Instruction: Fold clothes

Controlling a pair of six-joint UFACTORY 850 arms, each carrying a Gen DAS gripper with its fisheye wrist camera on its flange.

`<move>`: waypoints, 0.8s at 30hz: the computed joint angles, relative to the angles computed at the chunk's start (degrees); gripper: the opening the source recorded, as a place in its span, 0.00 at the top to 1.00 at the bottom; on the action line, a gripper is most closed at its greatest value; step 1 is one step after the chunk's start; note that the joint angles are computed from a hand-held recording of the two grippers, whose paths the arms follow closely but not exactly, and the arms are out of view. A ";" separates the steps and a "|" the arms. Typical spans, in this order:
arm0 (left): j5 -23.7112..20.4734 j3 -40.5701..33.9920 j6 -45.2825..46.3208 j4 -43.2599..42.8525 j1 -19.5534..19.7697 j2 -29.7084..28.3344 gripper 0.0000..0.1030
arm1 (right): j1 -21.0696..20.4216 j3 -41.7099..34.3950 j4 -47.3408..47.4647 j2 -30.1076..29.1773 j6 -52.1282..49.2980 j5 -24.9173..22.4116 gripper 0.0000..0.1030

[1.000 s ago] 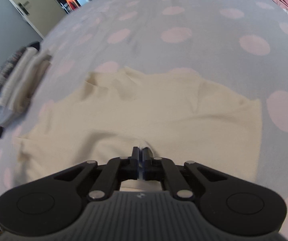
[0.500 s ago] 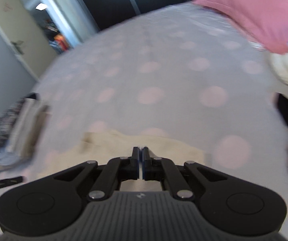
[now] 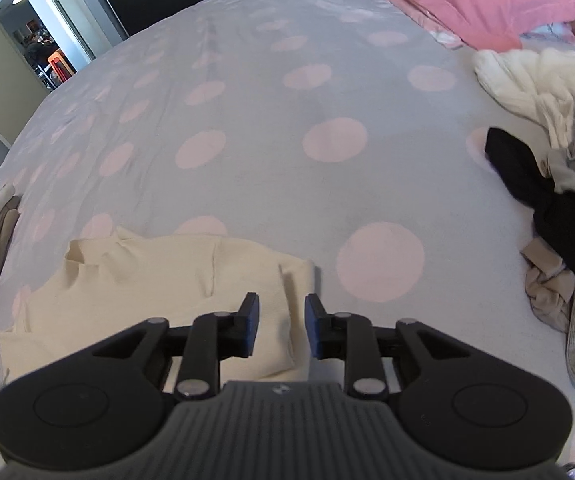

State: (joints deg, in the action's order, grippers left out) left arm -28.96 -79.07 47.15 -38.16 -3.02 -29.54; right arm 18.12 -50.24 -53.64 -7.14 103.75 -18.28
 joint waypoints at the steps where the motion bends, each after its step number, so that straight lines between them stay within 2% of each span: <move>1: -0.47 0.13 0.58 -0.71 0.11 -0.16 0.55 | -0.44 0.48 1.59 0.23 -1.54 1.20 0.72; 3: -1.75 0.20 1.74 -1.97 0.18 -0.54 0.55 | -1.15 1.52 4.13 0.66 -3.97 3.26 0.72; 6: -2.30 0.34 1.93 -2.01 -0.13 -0.86 0.70 | -1.84 2.93 6.26 0.72 -5.37 5.98 0.71; 9: -0.92 0.98 2.43 -2.22 -0.58 -0.63 0.72 | -2.58 3.68 9.67 0.06 -7.24 9.25 0.66; 11: -1.04 0.98 2.20 -2.80 -0.52 -0.74 0.80 | -2.62 3.97 8.47 -0.44 -5.45 11.05 0.65; 13: -1.07 1.01 2.35 -3.72 -0.39 -0.74 0.90 | -2.47 3.98 8.59 -0.92 -5.04 12.42 0.71; 14: -1.09 1.07 2.62 -4.26 -0.27 -0.64 0.94 | -1.96 3.69 7.22 -0.84 -3.72 11.45 0.88; 15: -1.12 1.11 2.85 -4.76 -0.16 -0.55 0.94 | -1.37 3.50 3.44 -0.78 0.01 10.49 0.94; 17: -1.15 1.26 3.57 -5.81 0.05 -0.31 0.95 | -0.66 3.23 0.16 0.56 2.68 9.64 0.94; 18: -1.14 1.36 4.07 -6.31 0.14 -0.15 0.95 | -0.37 3.02 2.12 1.26 0.73 9.16 0.94; 24: -1.16 1.22 3.89 -6.68 0.34 -0.17 0.95 | 0.05 2.47 21.67 4.72 -18.08 5.11 0.95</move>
State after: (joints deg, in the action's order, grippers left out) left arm -30.12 -77.86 51.05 -44.85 -2.68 -29.72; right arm 18.16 -47.78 -31.97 -2.41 85.67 -13.17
